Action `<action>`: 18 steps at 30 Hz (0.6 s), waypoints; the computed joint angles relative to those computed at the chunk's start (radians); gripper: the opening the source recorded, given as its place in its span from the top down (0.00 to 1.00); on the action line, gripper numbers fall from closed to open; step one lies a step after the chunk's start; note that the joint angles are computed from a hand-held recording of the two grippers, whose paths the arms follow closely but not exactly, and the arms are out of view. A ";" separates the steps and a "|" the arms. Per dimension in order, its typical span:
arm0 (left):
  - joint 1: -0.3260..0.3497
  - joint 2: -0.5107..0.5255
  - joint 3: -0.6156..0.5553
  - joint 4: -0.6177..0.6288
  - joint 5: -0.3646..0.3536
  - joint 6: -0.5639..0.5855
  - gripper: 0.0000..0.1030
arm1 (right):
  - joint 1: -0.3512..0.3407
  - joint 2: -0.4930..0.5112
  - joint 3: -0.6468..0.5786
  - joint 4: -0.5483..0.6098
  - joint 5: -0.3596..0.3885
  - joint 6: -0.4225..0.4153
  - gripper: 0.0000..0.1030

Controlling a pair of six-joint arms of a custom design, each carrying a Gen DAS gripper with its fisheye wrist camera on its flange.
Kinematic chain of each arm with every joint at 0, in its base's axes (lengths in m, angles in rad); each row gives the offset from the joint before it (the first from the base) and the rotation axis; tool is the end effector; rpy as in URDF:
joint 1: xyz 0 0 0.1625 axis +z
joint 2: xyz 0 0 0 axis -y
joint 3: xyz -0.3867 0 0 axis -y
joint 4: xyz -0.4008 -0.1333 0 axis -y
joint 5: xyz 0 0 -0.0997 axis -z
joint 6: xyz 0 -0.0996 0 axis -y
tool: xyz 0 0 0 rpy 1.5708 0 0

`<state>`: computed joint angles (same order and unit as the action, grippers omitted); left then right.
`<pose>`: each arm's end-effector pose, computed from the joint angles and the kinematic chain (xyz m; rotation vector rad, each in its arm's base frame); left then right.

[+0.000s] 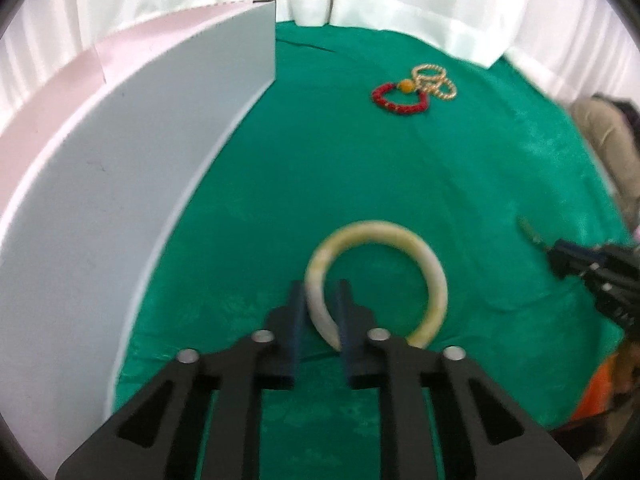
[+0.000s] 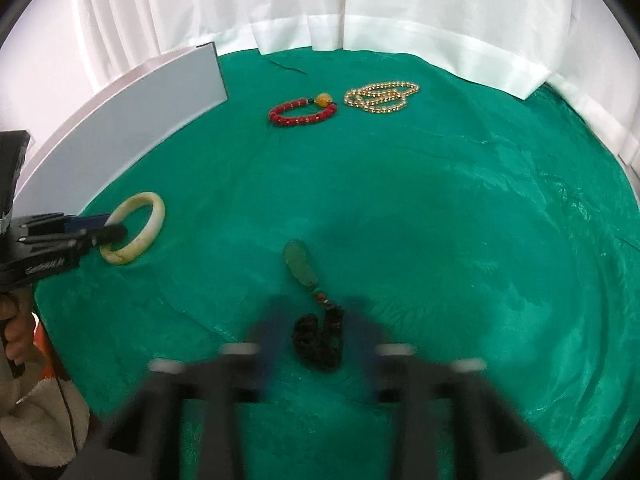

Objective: Organize jewelry

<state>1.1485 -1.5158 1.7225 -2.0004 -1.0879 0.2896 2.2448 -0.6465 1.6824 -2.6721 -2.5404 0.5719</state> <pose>-0.0536 -0.5573 0.4024 0.8566 2.5140 -0.3398 0.4245 -0.4495 0.0009 0.0770 -2.2771 0.7606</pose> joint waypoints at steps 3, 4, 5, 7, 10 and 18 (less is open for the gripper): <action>0.003 -0.008 -0.021 0.021 -0.047 -0.018 0.92 | 0.015 -0.020 0.020 -0.062 0.006 0.005 0.85; -0.001 -0.014 -0.022 0.019 -0.055 -0.017 0.92 | 0.020 -0.028 0.025 -0.081 0.009 0.003 0.85; -0.004 -0.017 -0.028 0.025 -0.070 -0.022 0.92 | 0.025 -0.034 0.028 -0.097 0.011 0.000 0.85; -0.005 -0.022 -0.047 0.045 -0.108 -0.044 0.92 | 0.036 -0.045 0.028 -0.123 0.016 -0.010 0.85; -0.016 -0.036 -0.069 0.057 -0.148 -0.063 0.92 | 0.047 -0.056 0.023 -0.173 0.039 -0.039 0.92; -0.045 -0.039 -0.122 0.041 -0.163 -0.036 1.00 | 0.040 -0.071 -0.003 -0.232 0.085 -0.090 0.92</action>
<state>1.1031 -1.5553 1.6005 -1.9597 -1.2505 0.2534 2.2843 -0.7171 1.6794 -2.9040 -2.4554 0.4815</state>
